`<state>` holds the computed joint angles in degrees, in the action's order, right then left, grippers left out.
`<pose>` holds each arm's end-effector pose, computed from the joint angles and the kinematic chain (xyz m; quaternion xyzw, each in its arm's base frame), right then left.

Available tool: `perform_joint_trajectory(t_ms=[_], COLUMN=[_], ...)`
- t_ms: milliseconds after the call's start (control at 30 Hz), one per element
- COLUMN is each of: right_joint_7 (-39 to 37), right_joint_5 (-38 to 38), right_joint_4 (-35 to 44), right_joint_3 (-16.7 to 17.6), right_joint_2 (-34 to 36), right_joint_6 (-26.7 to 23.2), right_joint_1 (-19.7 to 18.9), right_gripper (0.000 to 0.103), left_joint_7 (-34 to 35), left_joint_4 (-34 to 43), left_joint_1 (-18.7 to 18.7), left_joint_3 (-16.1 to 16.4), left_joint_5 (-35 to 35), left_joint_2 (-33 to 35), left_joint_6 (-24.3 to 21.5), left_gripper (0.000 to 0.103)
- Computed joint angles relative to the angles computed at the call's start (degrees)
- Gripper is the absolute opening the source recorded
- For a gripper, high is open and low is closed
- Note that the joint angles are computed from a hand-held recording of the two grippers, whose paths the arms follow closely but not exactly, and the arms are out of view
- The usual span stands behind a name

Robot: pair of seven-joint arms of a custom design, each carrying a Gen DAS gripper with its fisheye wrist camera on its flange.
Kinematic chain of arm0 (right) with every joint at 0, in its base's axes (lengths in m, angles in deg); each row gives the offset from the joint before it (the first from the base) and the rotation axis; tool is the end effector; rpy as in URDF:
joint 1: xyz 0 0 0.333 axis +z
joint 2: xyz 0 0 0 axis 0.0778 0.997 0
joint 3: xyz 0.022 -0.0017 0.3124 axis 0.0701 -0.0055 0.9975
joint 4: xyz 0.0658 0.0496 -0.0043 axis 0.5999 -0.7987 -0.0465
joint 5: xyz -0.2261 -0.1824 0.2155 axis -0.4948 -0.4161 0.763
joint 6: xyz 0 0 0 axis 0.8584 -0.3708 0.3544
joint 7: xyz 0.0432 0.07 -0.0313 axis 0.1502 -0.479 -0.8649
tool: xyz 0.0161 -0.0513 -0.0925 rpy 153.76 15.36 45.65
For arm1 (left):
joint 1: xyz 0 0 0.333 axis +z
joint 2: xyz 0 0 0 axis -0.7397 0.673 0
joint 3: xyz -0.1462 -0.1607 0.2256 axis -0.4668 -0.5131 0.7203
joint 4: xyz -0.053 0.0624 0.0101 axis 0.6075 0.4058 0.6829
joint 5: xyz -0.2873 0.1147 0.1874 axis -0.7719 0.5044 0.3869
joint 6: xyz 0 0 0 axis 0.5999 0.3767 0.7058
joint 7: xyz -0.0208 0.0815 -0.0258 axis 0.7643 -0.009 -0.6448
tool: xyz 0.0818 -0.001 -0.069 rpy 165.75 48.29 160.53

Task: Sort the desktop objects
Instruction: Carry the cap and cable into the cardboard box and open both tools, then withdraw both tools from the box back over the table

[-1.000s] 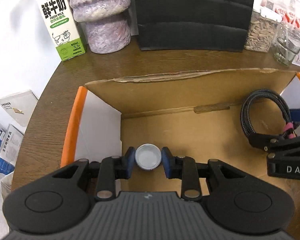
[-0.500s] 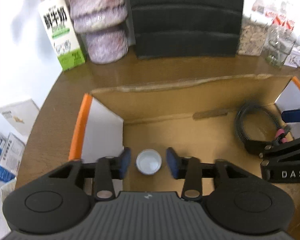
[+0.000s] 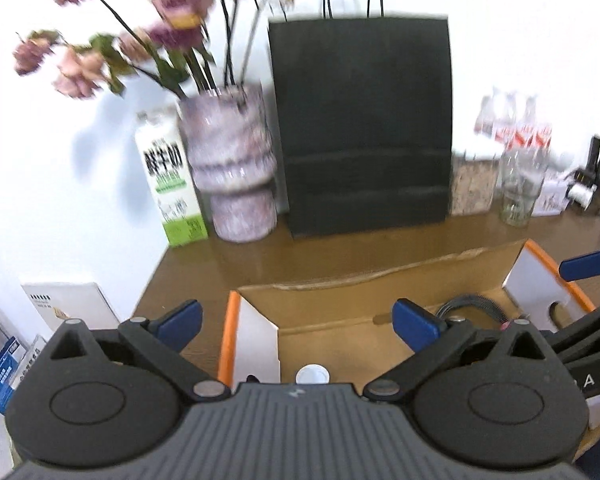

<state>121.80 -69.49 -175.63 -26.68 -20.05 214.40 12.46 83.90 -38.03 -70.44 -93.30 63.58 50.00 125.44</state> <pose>0.4317 0.2140 0.5382 -0.6732 0.6288 -0.2798 0.2704 0.4685 -0.3799 0.5537 -0.4799 0.7266 -0.3640 0.3305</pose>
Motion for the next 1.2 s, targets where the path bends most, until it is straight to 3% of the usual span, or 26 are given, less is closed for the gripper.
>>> perform_joint_trajectory(t_ms=[133, 367, 567, 667, 733, 800, 967, 1200], right_joint_7=[2.1, 3.1, 3.1, 3.6, 4.2, 5.0, 8.9, 17.0], right_joint_5=[-1.0, 1.9, 7.0, 9.7, 11.7, 13.8, 18.3, 22.1], right_joint_4=[-3.4, -9.4, -15.1, -18.3, -20.3, -22.5, -27.1, -31.6], right_joint_3=[1.9, 7.9, 12.7, 15.7, 17.3, 18.8, 22.7, 26.8], right_joint_2=[-6.3, -18.3, -28.4, -34.0, -37.1, -40.2, -46.5, -52.6], right_joint_6=[0.8, 1.6, 1.3, -0.2, -0.5, -1.1, -3.9, -10.4], right_joint_1=[-0.6, -2.4, -1.7, -0.5, 0.6, 2.0, 6.5, 13.8], right_gripper=[0.103, 0.103, 0.103, 0.103, 0.103, 0.103, 0.103, 0.103], left_joint_7=[-8.5, -20.1, -29.2, -40.0, -44.6, -46.3, -43.4, -35.3], left_joint_4=[-5.4, -15.4, -24.8, -29.3, -32.3, -35.7, -44.9, -55.1], left_joint_1=[0.7, 5.5, 9.7, 12.1, 11.3, 9.7, 7.3, 3.0], left_joint_3=[-0.4, -4.7, -8.0, -10.0, -9.9, -9.4, -10.0, -10.0], left_joint_5=[6.7, 15.2, 20.1, 26.9, 29.3, 29.0, 20.0, 4.8], left_joint_2=[-6.1, -17.9, -29.1, -35.3, -38.9, -42.2, -50.0, -56.8], left_joint_6=[2.1, 6.8, 12.1, 14.2, 13.8, 13.2, 11.7, 8.6], left_gripper=[0.103, 0.103, 0.103, 0.103, 0.103, 0.103, 0.103, 0.103])
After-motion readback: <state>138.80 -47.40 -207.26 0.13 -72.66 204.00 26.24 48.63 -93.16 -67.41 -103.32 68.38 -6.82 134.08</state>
